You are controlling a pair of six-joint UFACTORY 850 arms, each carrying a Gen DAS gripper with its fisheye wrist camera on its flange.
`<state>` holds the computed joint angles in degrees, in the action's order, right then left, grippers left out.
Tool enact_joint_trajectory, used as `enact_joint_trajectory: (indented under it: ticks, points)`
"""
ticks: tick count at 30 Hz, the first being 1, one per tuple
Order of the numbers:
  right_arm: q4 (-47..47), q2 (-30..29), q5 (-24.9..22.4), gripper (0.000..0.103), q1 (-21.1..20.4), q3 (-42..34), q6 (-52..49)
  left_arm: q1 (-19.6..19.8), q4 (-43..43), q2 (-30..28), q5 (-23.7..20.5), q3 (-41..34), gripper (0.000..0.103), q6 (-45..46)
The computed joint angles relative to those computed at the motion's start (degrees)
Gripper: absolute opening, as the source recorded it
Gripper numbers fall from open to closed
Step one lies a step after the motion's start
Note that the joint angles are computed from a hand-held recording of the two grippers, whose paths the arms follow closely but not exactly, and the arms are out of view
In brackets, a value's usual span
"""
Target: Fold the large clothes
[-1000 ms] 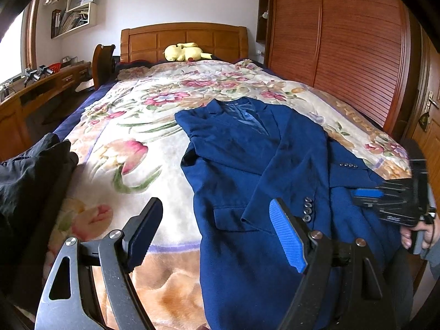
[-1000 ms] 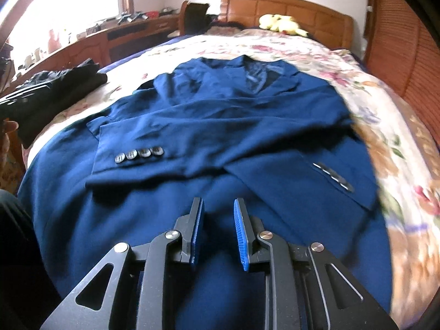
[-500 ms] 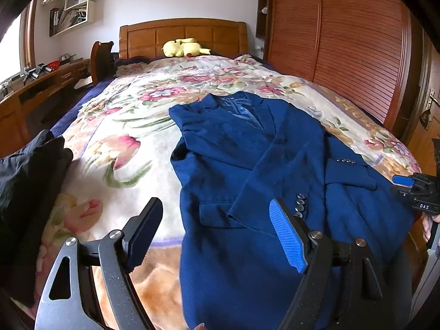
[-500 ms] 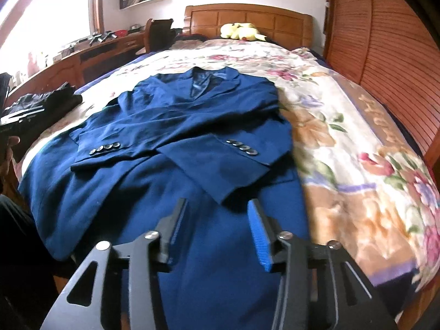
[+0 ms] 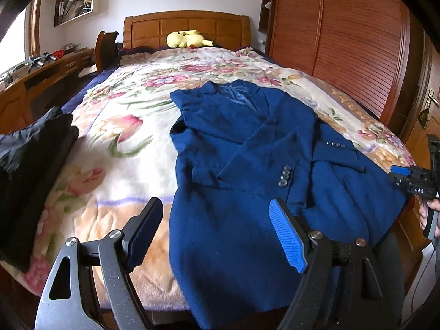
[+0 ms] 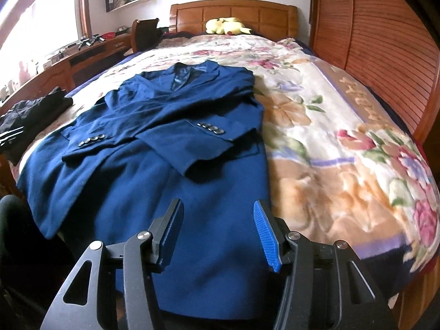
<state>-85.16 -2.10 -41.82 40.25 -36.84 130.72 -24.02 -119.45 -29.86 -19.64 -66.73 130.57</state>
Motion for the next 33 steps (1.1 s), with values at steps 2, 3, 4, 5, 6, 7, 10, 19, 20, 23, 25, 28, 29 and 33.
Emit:
enact_joint_trajectory:
  ticks: [2, 3, 4, 5, 6, 7, 10, 19, 20, 23, 25, 28, 29, 33]
  points:
    - [0.7, 0.5, 0.6, 0.055, -0.5, 0.7, 0.2, 0.3, -0.1, -0.1, 0.4, 0.5, 0.081, 0.1]
    - [1.1, 0.7, 0.9, 0.055, -0.7, 1.1, 0.3, 0.5, 0.4, -0.2, 0.6, 0.7, 0.081, -0.4]
    - [1.5, 0.8, 1.3, 0.055, -1.0, 1.3, 0.3, 0.8, 0.3, -0.4, 1.0, 0.8, 0.081, -0.5]
    - [1.8, 0.8, 1.6, 0.055, -1.2, 1.3, 0.3, 0.9, -0.5, -0.5, 1.4, 1.0, 0.081, 0.3]
    - [1.9, 0.9, 2.1, 0.055, -1.4, 1.6, 0.4, 0.9, -2.1, -0.6, 2.3, 1.1, 0.081, 1.6]
    - [2.1, 0.9, 2.7, 0.055, -1.7, 1.8, 0.4, 1.0, -2.9, -0.7, 3.0, 1.1, 0.081, 2.4]
    - [2.8, 0.8, 3.6, 0.055, -2.0, 1.9, -0.1, 1.4, -2.6, -1.2, 3.5, 1.3, 0.076, 1.9]
    - [1.5, 0.5, 4.4, 0.055, -1.9, 2.0, 0.9, 2.1, 12.6, -2.7, 2.3, 1.0, 0.049, -12.5]
    - [1.1, 0.3, 4.6, 0.055, -1.8, 2.0, 1.4, 2.0, 13.6, -2.9, 2.4, 0.9, 0.049, -13.5]
    - [0.4, 0.2, 5.0, 0.055, -1.6, 2.1, 2.1, 2.0, 14.7, -3.2, 2.2, 1.0, 0.049, -14.9]
    - [0.5, 0.0, 5.2, 0.055, -1.5, 2.0, 1.9, 2.1, 13.3, -3.0, 1.8, 1.4, 0.049, -13.6]
    - [0.3, 0.0, 5.7, 0.055, -1.6, 2.0, 2.0, 2.4, 14.6, -3.0, 0.5, 1.6, 0.04, -14.9]
    - [0.0, 0.1, 6.1, 0.055, -1.6, 2.1, 2.4, 2.5, 15.8, -3.0, -0.2, 1.7, 0.036, -15.9]
    - [-1.2, 0.0, 6.7, 0.051, -1.6, 2.2, 3.6, 2.8, 16.5, -2.6, -1.1, 2.4, 0.031, -15.9]
